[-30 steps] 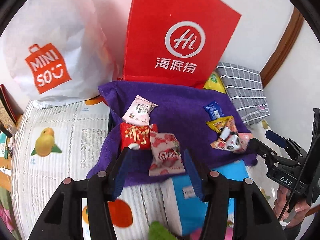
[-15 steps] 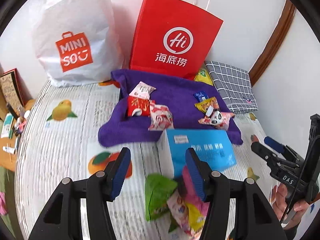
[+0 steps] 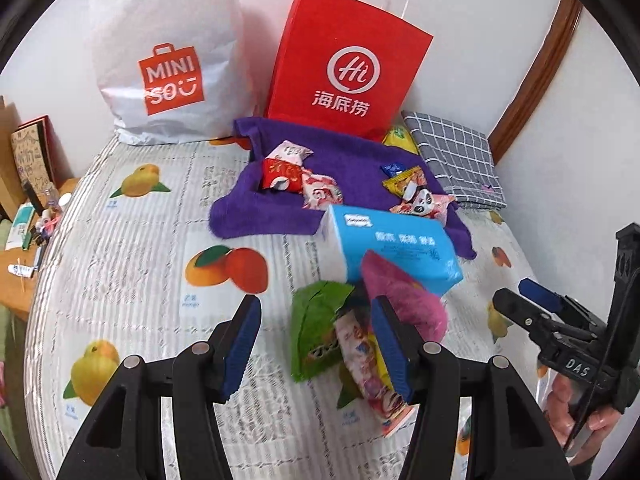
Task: Organize snacks
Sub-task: 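Grasp the green packet with the left tool while the right tool grasps the large pink packet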
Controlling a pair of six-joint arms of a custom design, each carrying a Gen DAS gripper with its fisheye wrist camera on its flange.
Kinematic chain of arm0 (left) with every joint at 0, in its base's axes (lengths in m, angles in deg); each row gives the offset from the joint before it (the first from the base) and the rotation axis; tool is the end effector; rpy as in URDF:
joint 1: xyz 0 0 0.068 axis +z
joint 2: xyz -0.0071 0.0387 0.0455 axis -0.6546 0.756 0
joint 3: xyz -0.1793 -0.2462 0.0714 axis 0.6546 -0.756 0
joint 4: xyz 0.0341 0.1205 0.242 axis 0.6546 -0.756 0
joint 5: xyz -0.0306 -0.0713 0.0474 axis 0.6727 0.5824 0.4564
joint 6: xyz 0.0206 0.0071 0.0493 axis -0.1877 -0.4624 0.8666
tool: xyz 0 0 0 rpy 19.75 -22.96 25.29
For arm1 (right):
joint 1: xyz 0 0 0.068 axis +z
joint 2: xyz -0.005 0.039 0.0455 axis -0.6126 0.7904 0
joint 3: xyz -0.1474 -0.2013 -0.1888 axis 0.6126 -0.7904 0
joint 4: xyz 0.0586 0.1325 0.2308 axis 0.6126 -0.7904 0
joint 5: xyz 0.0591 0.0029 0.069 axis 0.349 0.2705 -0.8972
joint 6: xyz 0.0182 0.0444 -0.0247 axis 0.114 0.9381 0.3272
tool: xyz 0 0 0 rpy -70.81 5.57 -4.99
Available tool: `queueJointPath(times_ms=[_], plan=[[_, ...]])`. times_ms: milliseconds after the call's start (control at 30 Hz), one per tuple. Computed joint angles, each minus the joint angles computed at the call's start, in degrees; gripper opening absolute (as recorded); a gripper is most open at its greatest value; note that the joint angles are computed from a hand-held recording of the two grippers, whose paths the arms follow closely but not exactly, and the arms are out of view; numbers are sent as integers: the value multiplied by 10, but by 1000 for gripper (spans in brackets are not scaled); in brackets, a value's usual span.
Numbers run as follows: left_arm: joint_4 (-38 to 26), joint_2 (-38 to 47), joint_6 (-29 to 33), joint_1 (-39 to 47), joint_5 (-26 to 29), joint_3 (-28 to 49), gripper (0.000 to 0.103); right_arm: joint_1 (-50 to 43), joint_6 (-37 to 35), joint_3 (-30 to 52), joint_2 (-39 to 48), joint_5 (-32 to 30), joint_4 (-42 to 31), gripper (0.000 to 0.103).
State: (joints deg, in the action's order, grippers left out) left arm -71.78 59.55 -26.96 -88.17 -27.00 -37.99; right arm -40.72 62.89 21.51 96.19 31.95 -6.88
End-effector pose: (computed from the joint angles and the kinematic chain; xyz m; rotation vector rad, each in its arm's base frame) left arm 0.1582 -0.1587 0.1842 0.0176 2.4827 -0.3801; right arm 0.1764 -0.0027 0.2206 -0.0701 2.5232 0.1856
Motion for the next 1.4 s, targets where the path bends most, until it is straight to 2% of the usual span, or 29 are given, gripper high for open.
queueJointPath(times_ms=[233, 333, 567, 767, 867, 1133, 1400], plan=[[-3, -42, -8, 19, 3, -45, 55, 65, 48, -3, 10, -2, -1, 82], [1, -58, -5, 36, 11, -67, 55, 106, 74, -4, 28, 17, 15, 82], [34, -57, 19, 79, 41, -101, 55, 187, 132, -16, 100, 54, 72, 82], [63, -40, 32, 102, 63, -115, 55, 220, 153, -12, 169, 76, 108, 80], [81, -17, 31, 99, 66, -114, 55, 211, 142, -19, 157, 57, 113, 70], [116, 70, 27, 58, 64, -79, 55, 134, 76, -32, 48, 28, 53, 67], [161, 151, 33, 52, 85, -56, 55, -42, -55, -55, -13, -8, 10, 67]])
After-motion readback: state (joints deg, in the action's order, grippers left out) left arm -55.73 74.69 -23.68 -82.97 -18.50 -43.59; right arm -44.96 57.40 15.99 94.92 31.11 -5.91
